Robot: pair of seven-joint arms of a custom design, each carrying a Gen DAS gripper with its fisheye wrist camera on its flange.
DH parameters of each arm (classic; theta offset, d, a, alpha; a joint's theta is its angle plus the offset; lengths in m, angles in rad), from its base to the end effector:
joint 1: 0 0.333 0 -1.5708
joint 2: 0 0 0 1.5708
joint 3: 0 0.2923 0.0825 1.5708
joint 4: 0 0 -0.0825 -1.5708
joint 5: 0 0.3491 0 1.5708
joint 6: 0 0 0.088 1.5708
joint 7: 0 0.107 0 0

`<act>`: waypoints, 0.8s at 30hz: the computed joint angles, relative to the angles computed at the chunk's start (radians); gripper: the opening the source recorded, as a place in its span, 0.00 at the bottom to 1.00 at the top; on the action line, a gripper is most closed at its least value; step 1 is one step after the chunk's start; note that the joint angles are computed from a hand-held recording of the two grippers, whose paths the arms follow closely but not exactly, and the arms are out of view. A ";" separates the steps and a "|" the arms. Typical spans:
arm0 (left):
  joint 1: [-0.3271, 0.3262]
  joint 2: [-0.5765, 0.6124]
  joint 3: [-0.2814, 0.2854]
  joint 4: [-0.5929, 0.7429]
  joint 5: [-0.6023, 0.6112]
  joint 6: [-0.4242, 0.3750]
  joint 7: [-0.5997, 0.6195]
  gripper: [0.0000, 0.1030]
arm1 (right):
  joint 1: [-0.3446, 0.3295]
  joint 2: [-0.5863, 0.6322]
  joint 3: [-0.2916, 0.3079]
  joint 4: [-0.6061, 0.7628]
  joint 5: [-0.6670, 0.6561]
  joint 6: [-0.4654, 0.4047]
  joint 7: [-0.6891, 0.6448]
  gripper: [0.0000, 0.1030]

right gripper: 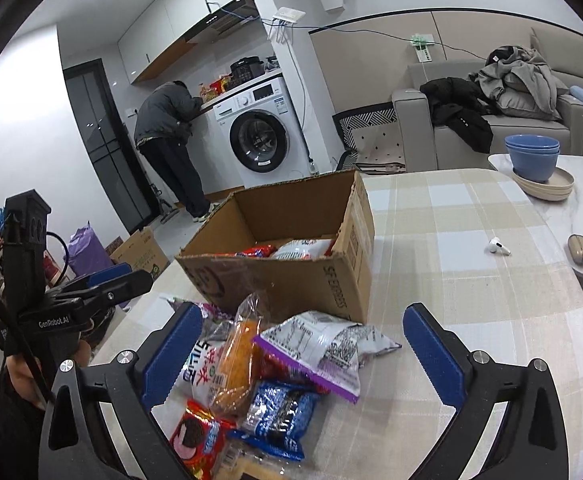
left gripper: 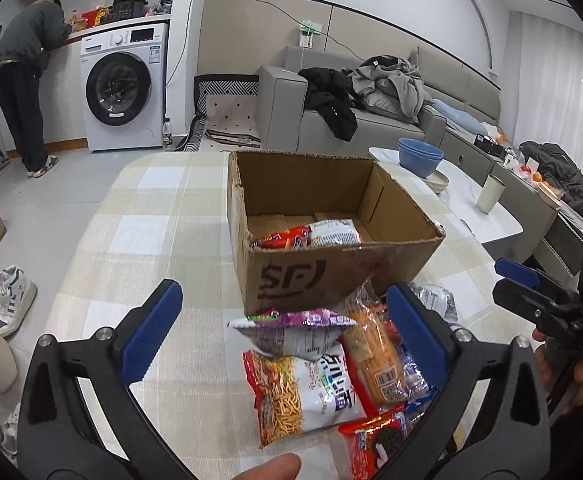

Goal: Organize snacks
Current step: 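Open the left tool to drop the red chip bag into the box, then move the left tool back to the white noodle-snack bag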

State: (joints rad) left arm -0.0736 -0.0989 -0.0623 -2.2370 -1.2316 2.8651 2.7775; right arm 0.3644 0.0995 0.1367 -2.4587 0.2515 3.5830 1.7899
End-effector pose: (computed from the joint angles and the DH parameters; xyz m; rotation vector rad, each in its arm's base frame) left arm 0.5113 -0.0178 0.4616 -1.5295 1.9768 -1.1307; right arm 0.4593 0.2148 0.3873 -1.5183 1.5391 -0.4630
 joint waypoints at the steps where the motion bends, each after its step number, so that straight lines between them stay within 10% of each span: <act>1: 0.000 -0.007 -0.001 -0.010 0.003 0.003 -0.001 0.99 | 0.000 -0.002 0.000 -0.005 -0.003 -0.004 -0.005 0.99; 24: -0.035 -0.003 0.000 -0.092 0.115 0.020 -0.111 0.99 | -0.024 0.010 0.018 0.003 -0.062 -0.119 0.004 0.99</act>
